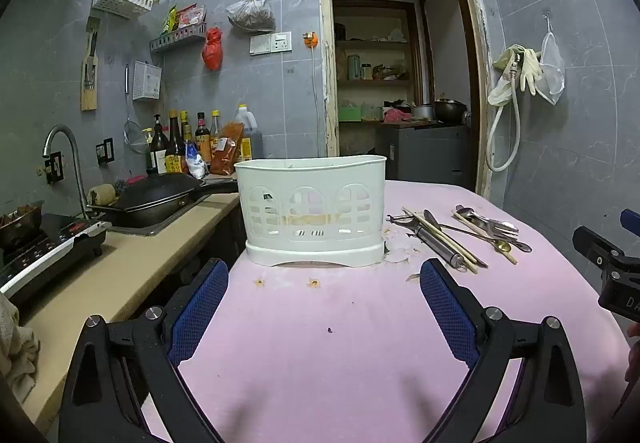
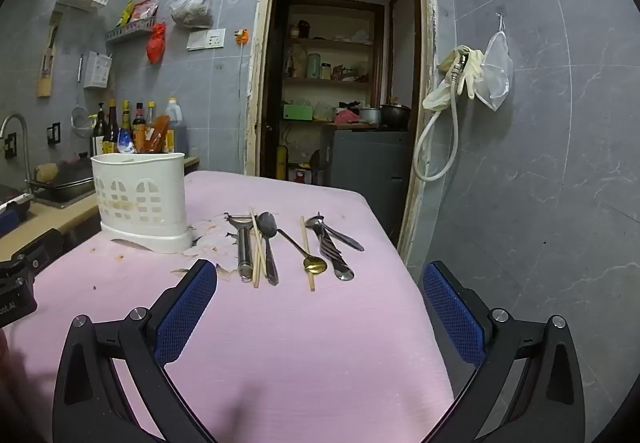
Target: Organize utensils
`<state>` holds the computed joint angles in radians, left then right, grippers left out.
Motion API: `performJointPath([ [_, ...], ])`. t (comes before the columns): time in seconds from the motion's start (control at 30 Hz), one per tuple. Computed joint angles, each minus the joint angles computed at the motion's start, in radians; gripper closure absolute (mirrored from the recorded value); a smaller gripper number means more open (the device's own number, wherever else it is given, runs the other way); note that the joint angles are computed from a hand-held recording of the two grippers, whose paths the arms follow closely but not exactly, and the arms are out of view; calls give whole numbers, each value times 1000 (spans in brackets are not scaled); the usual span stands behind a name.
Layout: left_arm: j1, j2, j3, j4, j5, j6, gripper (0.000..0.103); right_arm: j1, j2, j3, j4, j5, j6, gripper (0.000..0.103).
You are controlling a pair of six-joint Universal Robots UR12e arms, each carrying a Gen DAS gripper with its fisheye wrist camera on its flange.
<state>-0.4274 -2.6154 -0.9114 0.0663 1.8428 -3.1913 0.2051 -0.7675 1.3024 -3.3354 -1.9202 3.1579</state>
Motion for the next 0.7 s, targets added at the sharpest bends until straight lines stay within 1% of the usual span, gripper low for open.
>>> performJointPath([
  [0.7, -1, 1, -5, 0, -2, -6, 9, 0, 1, -3, 1, 0, 6, 0],
])
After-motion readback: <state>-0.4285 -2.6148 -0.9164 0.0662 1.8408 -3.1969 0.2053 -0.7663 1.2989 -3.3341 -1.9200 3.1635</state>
